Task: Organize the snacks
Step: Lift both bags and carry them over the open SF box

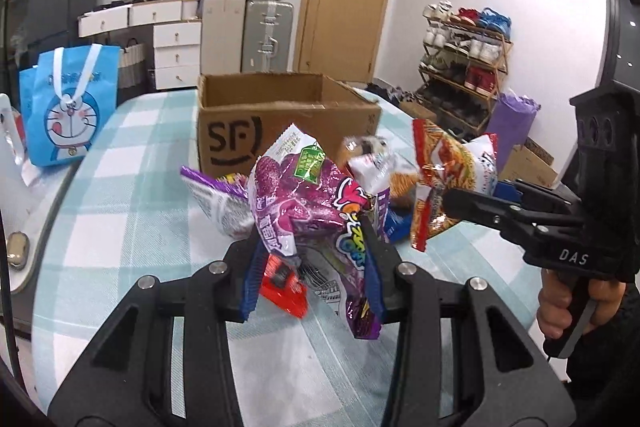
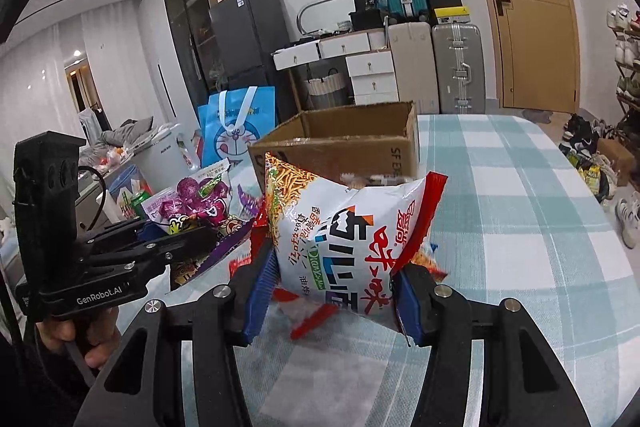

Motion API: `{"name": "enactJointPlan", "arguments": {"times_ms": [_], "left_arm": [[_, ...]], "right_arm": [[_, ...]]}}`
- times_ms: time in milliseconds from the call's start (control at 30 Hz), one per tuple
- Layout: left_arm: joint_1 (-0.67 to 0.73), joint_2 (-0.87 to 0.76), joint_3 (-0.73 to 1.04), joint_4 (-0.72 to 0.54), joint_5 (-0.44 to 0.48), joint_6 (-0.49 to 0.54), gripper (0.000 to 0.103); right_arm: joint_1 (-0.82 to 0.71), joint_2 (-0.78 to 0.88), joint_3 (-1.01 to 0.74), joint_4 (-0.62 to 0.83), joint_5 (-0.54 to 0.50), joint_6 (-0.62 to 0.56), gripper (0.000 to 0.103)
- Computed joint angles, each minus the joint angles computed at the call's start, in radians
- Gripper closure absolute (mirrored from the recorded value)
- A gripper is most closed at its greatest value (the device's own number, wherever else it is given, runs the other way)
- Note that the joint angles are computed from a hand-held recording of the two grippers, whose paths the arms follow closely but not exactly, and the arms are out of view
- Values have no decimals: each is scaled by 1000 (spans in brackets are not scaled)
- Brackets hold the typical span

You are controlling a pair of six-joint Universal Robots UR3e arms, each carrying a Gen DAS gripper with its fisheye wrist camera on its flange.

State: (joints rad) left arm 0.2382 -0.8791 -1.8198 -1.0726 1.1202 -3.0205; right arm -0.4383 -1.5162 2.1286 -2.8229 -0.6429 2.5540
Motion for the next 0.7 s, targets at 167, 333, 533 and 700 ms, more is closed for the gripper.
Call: {"name": "enactJointPlan", "arguments": {"times_ms": [167,333,533,700], "left_arm": [[-33,-78,74,44,76,-39,65],[-92,-201,164,118,158,-82,64],[-135,-340,298,136,225,-102,64],[-157,-426,378,140,262,-113,64]], "right_arm": [[23,43,-87,-15,-12,62,49],[47,95,-175,-28,-25,118,49],[86,163,-280,-34,-50,172,49],[122,217,-360,-36,-76,213,49]]}}
